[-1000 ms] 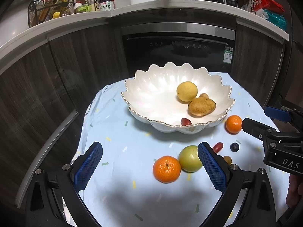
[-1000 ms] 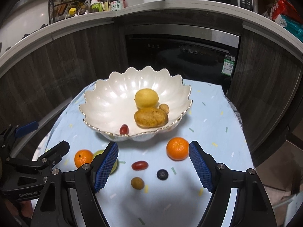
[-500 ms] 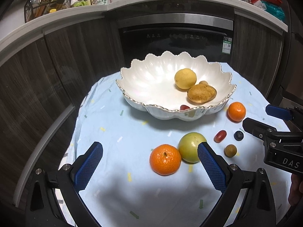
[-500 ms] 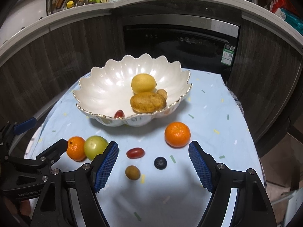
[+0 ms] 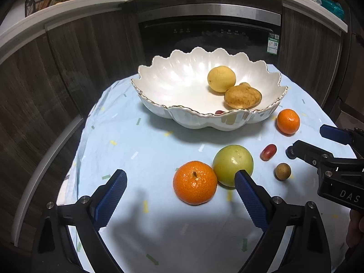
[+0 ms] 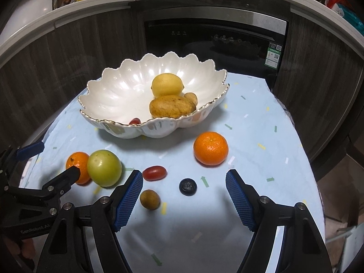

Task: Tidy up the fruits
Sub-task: 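Move the left tool to the mandarin while the right tool approaches the small brown fruit, then close the left tool on the mandarin while the right tool grasps the brown fruit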

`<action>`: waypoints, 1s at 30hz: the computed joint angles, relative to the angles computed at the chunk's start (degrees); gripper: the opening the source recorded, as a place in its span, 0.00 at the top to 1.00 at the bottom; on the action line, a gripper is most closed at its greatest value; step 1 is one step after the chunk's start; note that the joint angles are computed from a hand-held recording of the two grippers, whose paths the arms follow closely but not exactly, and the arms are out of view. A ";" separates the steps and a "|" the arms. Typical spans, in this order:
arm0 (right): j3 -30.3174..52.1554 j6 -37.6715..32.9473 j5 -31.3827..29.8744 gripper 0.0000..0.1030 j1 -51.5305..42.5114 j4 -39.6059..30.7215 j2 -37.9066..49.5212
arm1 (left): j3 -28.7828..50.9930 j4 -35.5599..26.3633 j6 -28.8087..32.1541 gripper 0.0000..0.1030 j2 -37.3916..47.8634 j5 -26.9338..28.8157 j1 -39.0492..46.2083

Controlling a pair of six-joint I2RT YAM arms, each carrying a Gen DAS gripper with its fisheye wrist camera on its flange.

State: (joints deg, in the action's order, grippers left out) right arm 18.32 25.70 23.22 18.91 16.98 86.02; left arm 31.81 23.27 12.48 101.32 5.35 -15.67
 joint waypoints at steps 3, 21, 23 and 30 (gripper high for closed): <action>-0.09 -0.03 -0.18 0.27 -0.40 0.67 0.98 | 0.33 0.46 -0.04 0.09 1.19 -0.16 -0.34; 0.92 0.53 -2.48 0.33 2.93 3.61 5.33 | 2.37 -1.27 3.87 0.28 4.32 5.49 2.03; 1.10 0.71 -2.63 0.33 3.27 3.79 5.85 | 2.50 -1.47 4.60 0.28 4.41 5.99 2.26; 1.99 1.09 -3.34 0.37 4.26 4.62 8.34 | 4.48 -4.63 8.52 0.36 5.65 8.67 3.26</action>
State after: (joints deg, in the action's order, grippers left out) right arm 20.31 26.79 19.88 23.17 21.61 94.36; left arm 36.29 18.64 21.00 106.97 14.03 -12.40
